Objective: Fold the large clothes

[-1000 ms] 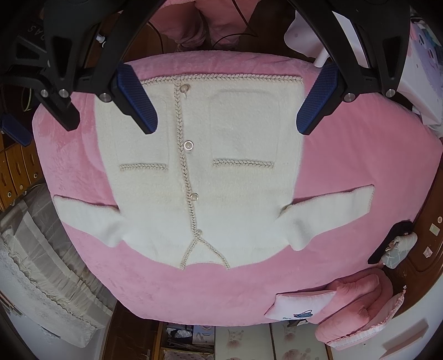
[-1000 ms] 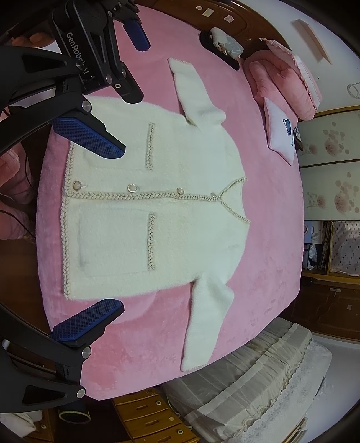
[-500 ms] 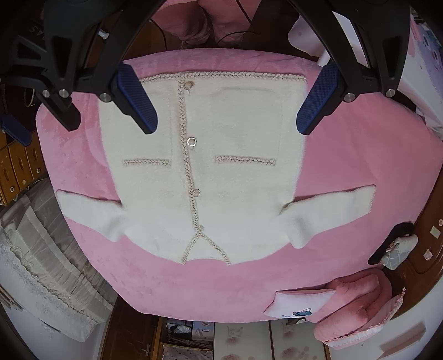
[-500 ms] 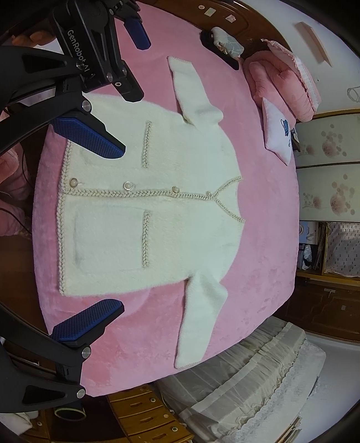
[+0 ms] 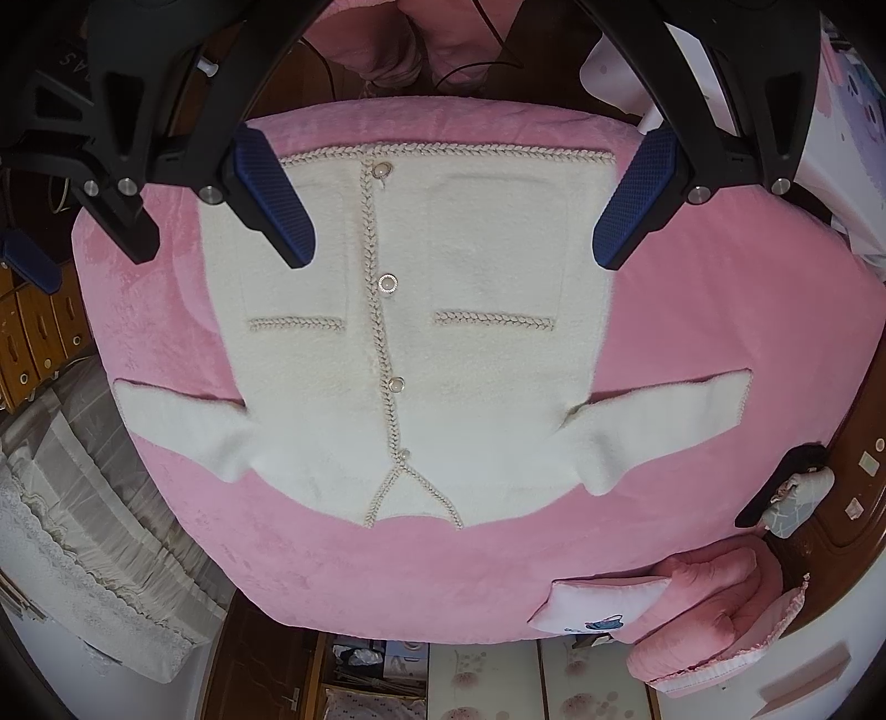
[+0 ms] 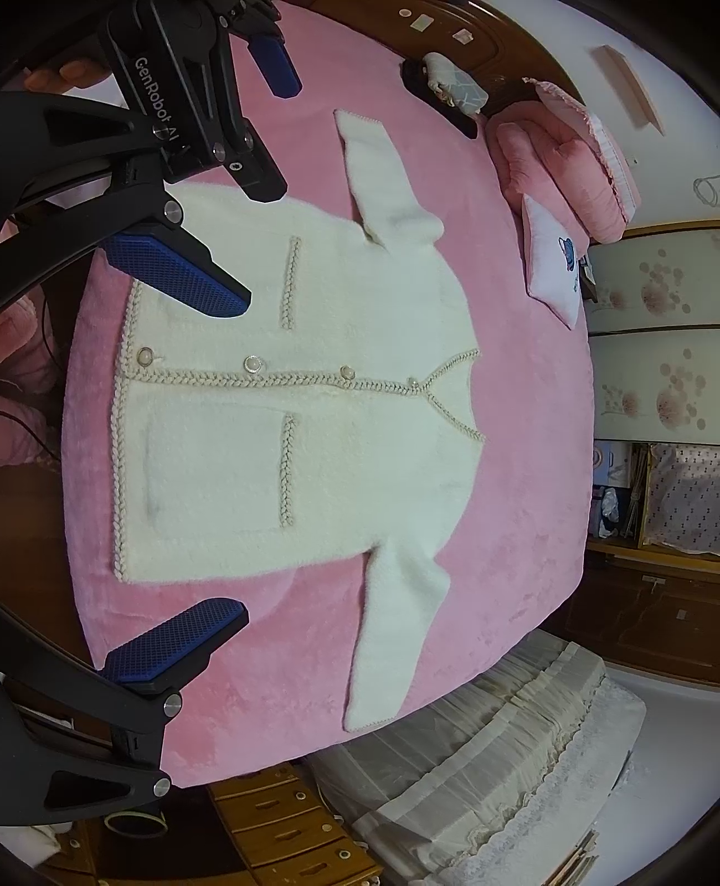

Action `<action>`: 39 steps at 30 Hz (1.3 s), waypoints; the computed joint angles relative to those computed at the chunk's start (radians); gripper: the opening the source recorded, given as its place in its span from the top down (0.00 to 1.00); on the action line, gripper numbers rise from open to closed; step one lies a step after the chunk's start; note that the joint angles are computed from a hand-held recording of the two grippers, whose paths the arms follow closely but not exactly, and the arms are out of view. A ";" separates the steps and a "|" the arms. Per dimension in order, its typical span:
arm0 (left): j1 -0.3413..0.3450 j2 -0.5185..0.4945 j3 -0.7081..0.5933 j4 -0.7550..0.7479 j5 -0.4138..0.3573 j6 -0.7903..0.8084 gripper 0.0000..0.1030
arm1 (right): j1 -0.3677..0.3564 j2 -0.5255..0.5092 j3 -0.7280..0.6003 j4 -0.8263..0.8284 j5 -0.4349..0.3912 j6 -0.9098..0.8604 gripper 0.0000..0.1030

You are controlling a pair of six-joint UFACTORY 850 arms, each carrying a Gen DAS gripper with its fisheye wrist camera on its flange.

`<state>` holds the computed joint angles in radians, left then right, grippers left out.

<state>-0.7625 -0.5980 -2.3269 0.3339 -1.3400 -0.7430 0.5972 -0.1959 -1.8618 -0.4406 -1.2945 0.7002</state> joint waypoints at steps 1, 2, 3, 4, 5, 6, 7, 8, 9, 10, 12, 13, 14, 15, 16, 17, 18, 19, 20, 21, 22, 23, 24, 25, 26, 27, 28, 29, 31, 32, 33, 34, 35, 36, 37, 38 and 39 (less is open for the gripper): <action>0.000 -0.001 -0.002 0.000 -0.001 0.000 0.03 | 0.000 0.001 0.001 -0.001 0.001 0.000 0.00; 0.000 -0.001 -0.002 0.000 -0.002 0.000 0.03 | -0.001 0.002 0.004 -0.001 0.002 -0.002 0.00; 0.000 -0.001 -0.003 0.001 -0.003 -0.001 0.03 | -0.002 0.004 0.006 -0.002 0.003 -0.003 0.00; 0.000 0.000 -0.002 0.002 -0.002 -0.001 0.03 | -0.003 0.006 0.007 -0.002 0.005 -0.006 0.00; -0.002 -0.003 -0.008 0.004 -0.006 -0.004 0.03 | -0.005 0.009 0.010 -0.001 0.007 -0.009 0.00; -0.004 -0.007 -0.015 0.007 -0.009 -0.007 0.03 | -0.005 0.009 0.010 -0.001 0.007 -0.008 0.00; -0.007 -0.011 -0.022 0.011 -0.013 -0.010 0.03 | -0.005 0.011 0.011 -0.002 0.009 -0.011 0.00; -0.012 -0.014 -0.028 0.016 -0.017 -0.016 0.03 | -0.008 0.012 0.013 -0.002 0.011 -0.015 0.00; -0.014 -0.017 -0.034 0.020 -0.021 -0.020 0.03 | -0.010 0.017 0.018 -0.002 0.013 -0.019 0.00; -0.017 -0.020 -0.041 0.024 -0.026 -0.024 0.03 | -0.013 0.020 0.020 -0.001 0.015 -0.023 0.00; -0.027 -0.023 -0.046 0.032 -0.034 -0.037 0.03 | -0.016 0.024 0.023 0.000 0.019 -0.031 0.00; -0.033 -0.024 -0.050 0.037 -0.038 -0.044 0.03 | -0.019 0.028 0.027 0.002 0.022 -0.035 0.00; -0.036 -0.024 -0.050 0.041 -0.041 -0.050 0.03 | -0.022 0.032 0.032 0.004 0.027 -0.039 0.00; -0.040 -0.027 -0.055 0.045 -0.045 -0.056 0.03 | -0.025 0.037 0.038 0.006 0.031 -0.042 0.00; -0.043 -0.031 -0.060 0.048 -0.049 -0.061 0.03 | -0.028 0.041 0.043 0.010 0.035 -0.047 0.00; -0.047 -0.031 -0.062 0.053 -0.053 -0.068 0.03 | -0.032 0.045 0.047 0.014 0.040 -0.053 0.00; -0.051 -0.031 -0.064 0.060 -0.059 -0.078 0.03 | -0.033 0.047 0.049 0.016 0.041 -0.055 0.00; -0.056 -0.032 -0.065 0.067 -0.064 -0.088 0.03 | -0.035 0.048 0.050 0.018 0.043 -0.057 0.00; -0.060 -0.026 -0.054 0.075 -0.065 -0.100 0.03 | -0.040 0.054 0.058 0.022 0.049 -0.062 0.00; -0.066 -0.019 -0.046 0.085 -0.067 -0.117 0.03 | -0.043 0.060 0.065 0.025 0.055 -0.066 0.00; -0.070 -0.009 -0.032 0.092 -0.064 -0.136 0.03 | -0.045 0.066 0.073 0.029 0.061 -0.070 0.00; -0.073 0.001 -0.017 0.097 -0.060 -0.151 0.03 | -0.051 0.072 0.082 0.040 0.069 -0.081 0.00; -0.078 0.014 0.001 0.105 -0.058 -0.176 0.03 | -0.053 0.079 0.092 0.049 0.076 -0.087 0.00; -0.082 0.024 0.016 0.114 -0.059 -0.198 0.03 | -0.060 0.086 0.102 0.068 0.083 -0.102 0.00; -0.087 0.036 0.034 0.123 -0.064 -0.224 0.03 | -0.066 0.091 0.111 0.085 0.087 -0.115 0.00; -0.092 0.051 0.058 0.129 -0.068 -0.246 0.03 | -0.072 0.095 0.119 0.097 0.090 -0.122 0.00; -0.097 0.070 0.088 0.133 -0.071 -0.271 0.03 | -0.081 0.100 0.130 0.121 0.093 -0.134 0.00; -0.101 0.089 0.121 0.135 -0.072 -0.299 0.03 | -0.087 0.102 0.137 0.142 0.096 -0.144 0.00; -0.104 0.134 0.195 0.126 -0.063 -0.355 0.03 | -0.112 0.105 0.161 0.219 0.101 -0.184 0.00; -0.101 0.162 0.239 0.114 -0.049 -0.384 0.03 | -0.128 0.103 0.172 0.266 0.101 -0.209 0.00; -0.096 0.195 0.289 0.098 -0.026 -0.419 0.03 | -0.139 0.098 0.178 0.298 0.095 -0.226 0.00; -0.088 0.231 0.343 0.081 0.000 -0.457 0.03 | -0.145 0.090 0.183 0.320 0.087 -0.237 0.00; -0.080 0.260 0.388 0.068 0.021 -0.488 0.03 | -0.148 0.082 0.188 0.336 0.082 -0.250 0.00; -0.070 0.298 0.440 0.055 0.041 -0.533 0.03 | -0.145 0.078 0.200 0.344 0.086 -0.261 0.00; -0.064 0.325 0.481 0.052 0.057 -0.560 0.03 | -0.142 0.070 0.204 0.349 0.085 -0.279 0.00; -0.051 0.360 0.531 0.043 0.077 -0.601 0.03 | -0.136 0.062 0.209 0.348 0.084 -0.292 0.00; -0.038 0.386 0.569 0.034 0.094 -0.628 0.03 | -0.129 0.055 0.216 0.346 0.086 -0.299 0.00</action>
<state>-0.8004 -0.2121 -1.7582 0.3680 -1.2461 -1.3709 0.4684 -0.1405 -1.6457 -0.0949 -1.2088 0.4013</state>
